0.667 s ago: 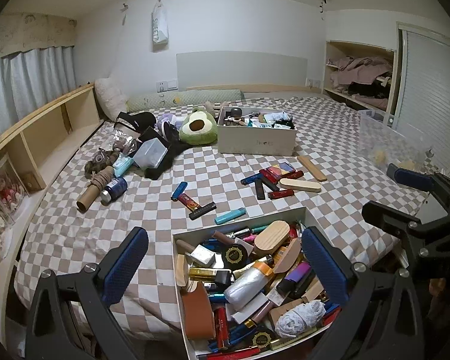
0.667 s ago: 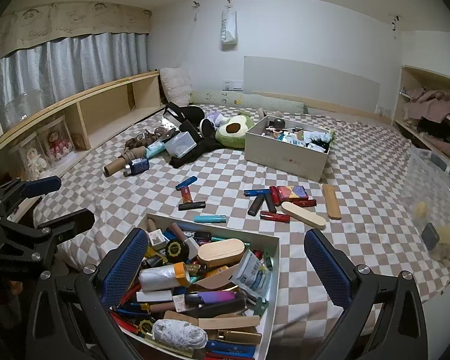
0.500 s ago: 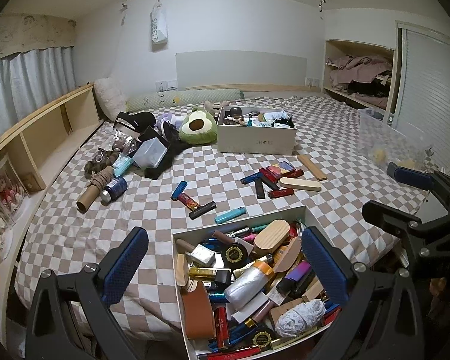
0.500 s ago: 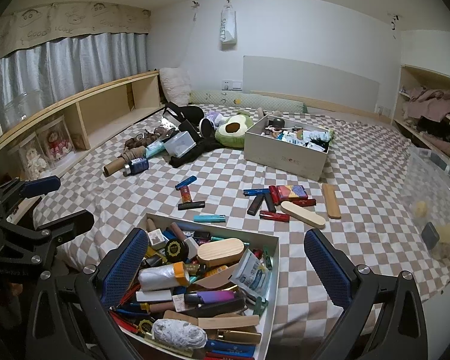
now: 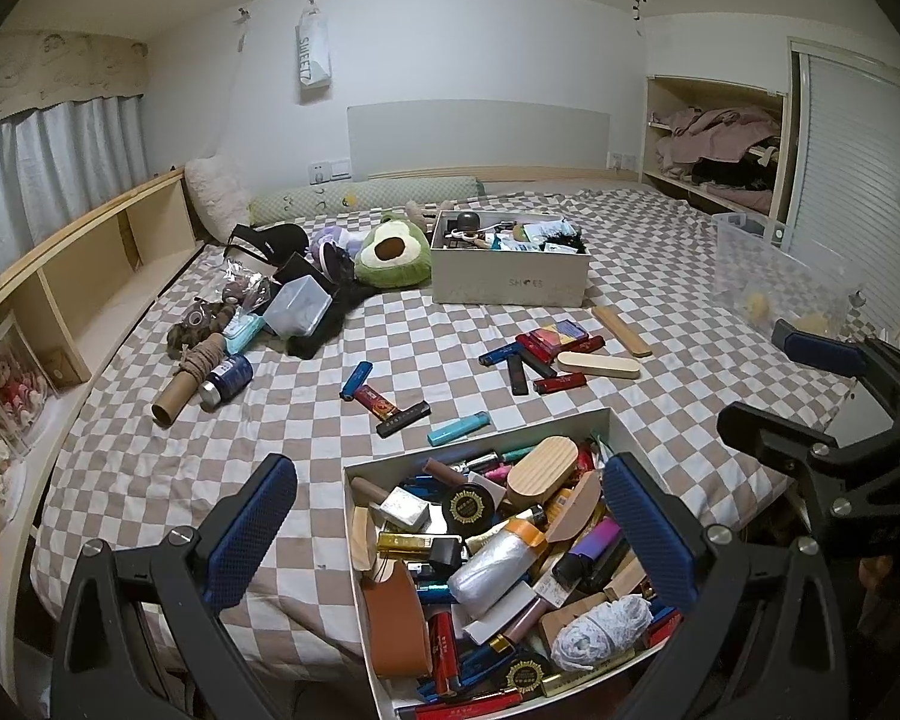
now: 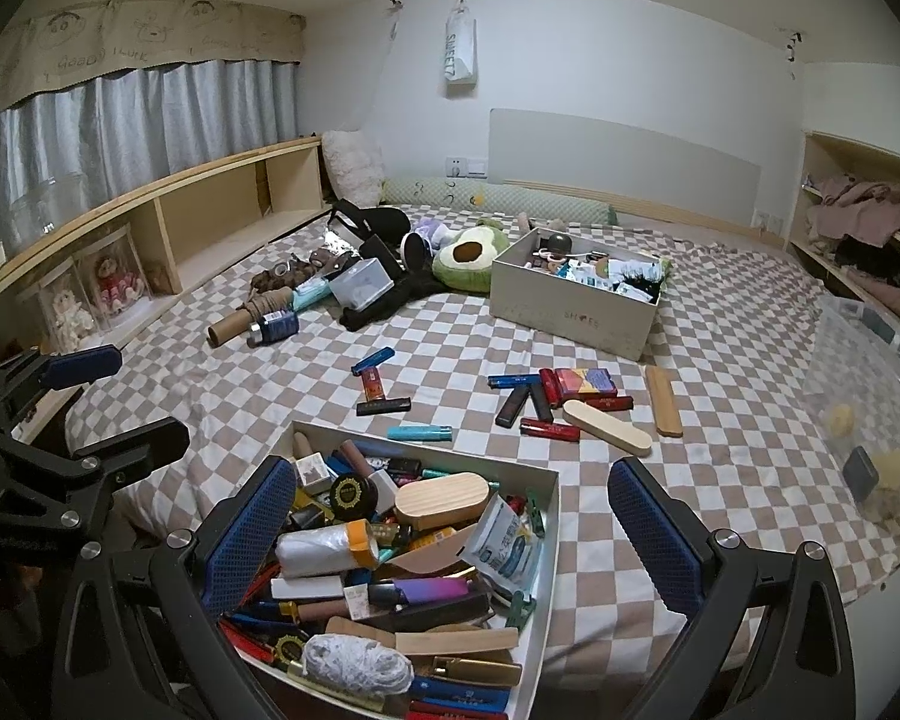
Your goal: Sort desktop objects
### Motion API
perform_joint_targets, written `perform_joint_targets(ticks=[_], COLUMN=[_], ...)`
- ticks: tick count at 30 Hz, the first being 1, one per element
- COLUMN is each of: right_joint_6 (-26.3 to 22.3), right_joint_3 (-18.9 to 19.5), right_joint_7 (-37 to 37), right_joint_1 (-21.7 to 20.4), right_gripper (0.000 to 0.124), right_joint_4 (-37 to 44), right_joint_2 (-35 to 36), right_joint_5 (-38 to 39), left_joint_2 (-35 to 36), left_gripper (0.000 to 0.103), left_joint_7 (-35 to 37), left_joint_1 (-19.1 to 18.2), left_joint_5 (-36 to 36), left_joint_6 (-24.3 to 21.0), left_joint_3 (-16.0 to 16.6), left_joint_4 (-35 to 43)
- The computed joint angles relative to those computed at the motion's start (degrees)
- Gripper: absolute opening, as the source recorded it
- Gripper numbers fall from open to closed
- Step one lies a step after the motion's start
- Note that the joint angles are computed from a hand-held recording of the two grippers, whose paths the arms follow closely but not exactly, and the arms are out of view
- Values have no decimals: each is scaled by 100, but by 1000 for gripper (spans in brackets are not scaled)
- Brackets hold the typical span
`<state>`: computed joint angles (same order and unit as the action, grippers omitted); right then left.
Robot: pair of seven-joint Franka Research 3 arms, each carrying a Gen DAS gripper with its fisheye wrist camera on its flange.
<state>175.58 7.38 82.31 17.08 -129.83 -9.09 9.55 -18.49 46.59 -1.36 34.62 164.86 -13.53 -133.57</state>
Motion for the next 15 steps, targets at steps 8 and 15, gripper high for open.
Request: perform_joint_targets(ticks=[8, 15], right_joint_6=[-62, -59], right_joint_3=[48, 28], right_joint_7=[91, 97], right_joint_1=[-55, -32], right_gripper=[103, 103], right_joint_4=[21, 42], right_joint_2=[-4, 29], right_joint_5=[-151, -166], left_joint_2=[-36, -43], left_gripper=[103, 103], left_joint_7=[66, 10], left_joint_1=[-15, 21], left_joint_5=[-40, 2], left_joint_6=[16, 26], left_joint_3=[35, -5], left_joint_4=[-55, -71])
